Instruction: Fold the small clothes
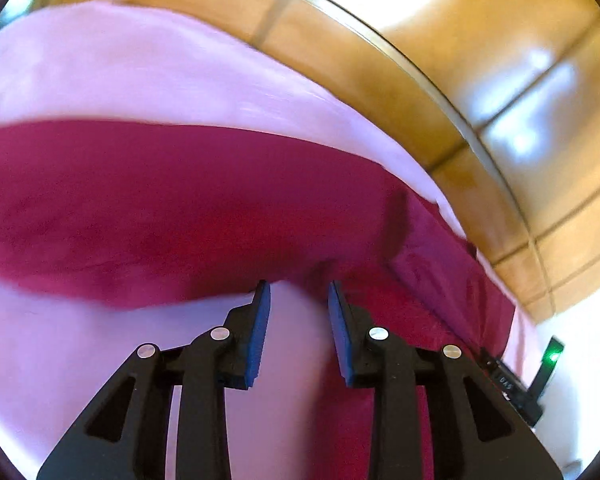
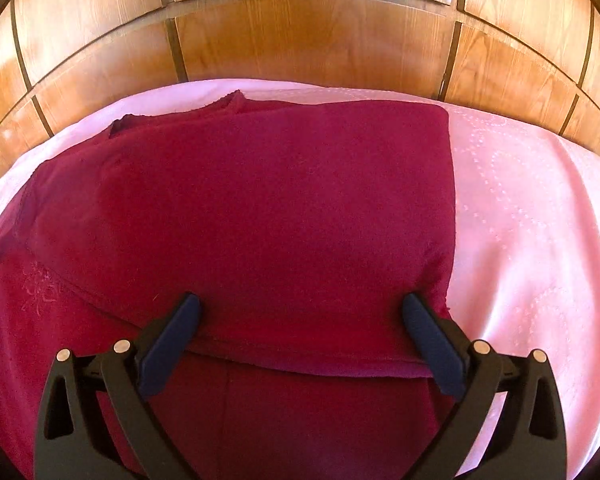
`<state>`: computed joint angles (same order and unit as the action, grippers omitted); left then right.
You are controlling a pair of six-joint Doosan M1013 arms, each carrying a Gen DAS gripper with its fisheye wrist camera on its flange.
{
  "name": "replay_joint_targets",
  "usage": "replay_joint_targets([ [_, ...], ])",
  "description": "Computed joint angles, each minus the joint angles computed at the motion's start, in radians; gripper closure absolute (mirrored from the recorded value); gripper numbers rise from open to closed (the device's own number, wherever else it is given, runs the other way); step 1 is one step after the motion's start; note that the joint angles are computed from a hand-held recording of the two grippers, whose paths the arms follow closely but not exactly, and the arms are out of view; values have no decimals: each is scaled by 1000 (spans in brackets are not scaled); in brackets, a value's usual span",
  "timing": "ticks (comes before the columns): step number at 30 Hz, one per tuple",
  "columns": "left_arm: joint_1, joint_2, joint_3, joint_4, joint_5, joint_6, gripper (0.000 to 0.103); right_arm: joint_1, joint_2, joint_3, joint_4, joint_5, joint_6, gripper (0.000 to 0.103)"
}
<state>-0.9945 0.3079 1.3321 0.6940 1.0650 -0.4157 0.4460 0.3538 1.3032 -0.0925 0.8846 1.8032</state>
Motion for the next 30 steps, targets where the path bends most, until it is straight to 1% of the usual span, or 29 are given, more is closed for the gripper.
replay_joint_targets([
  [2, -23, -30, 44, 24, 52, -109, 58, 1, -1, 3, -6, -5, 2, 2],
  [6, -73, -95, 134, 60, 184, -335, 58, 3, -5, 7, -12, -10, 9, 2],
  [8, -86, -122, 171, 77, 199, -419, 58, 4, -6, 8, -17, -10, 13, 2],
  [9, -95, -145, 201, 94, 202, -487, 58, 5, -6, 8, -21, -10, 15, 2],
  [10, -98, -154, 211, 97, 218, -513, 58, 5, -7, 8, -23, -11, 14, 2],
  [13, -95, -170, 221, 80, 316, -566, 58, 8, -9, 10, -37, -12, 23, 2],
  [15, -83, -190, 250, 75, 313, -630, 59, 10, -10, 12, -45, -13, 29, 2],
  [16, -74, -197, 260, 65, 311, -643, 63, 11, -10, 13, -48, -15, 30, 2],
  [17, -59, -196, 255, 37, 327, -618, 80, 11, -10, 13, -49, -14, 31, 2],
  [18, -48, -188, 242, 21, 340, -589, 92, 11, -10, 14, -49, -14, 31, 2],
  [19, -37, -185, 235, 17, 339, -556, 93, 11, -10, 14, -50, -14, 31, 2],
  [21, -30, -173, 208, 32, 361, -497, 94, 10, -11, 15, -49, -15, 31, 2],
  [23, -31, -153, 167, 91, 381, -402, 95, 11, -11, 15, -50, -15, 32, 2],
  [25, -40, -129, 117, 184, 359, -295, 95, 11, -10, 14, -52, -14, 31, 2],
  [26, -44, -114, 92, 209, 350, -256, 95, 11, -10, 14, -52, -14, 31, 2],
  [27, -48, -91, 50, 246, 320, -190, 95, 11, -10, 14, -54, -15, 32, 2],
  [30, -51, -34, -33, 276, 214, -65, 95, 11, -11, 15, -55, -16, 33, 2],
])
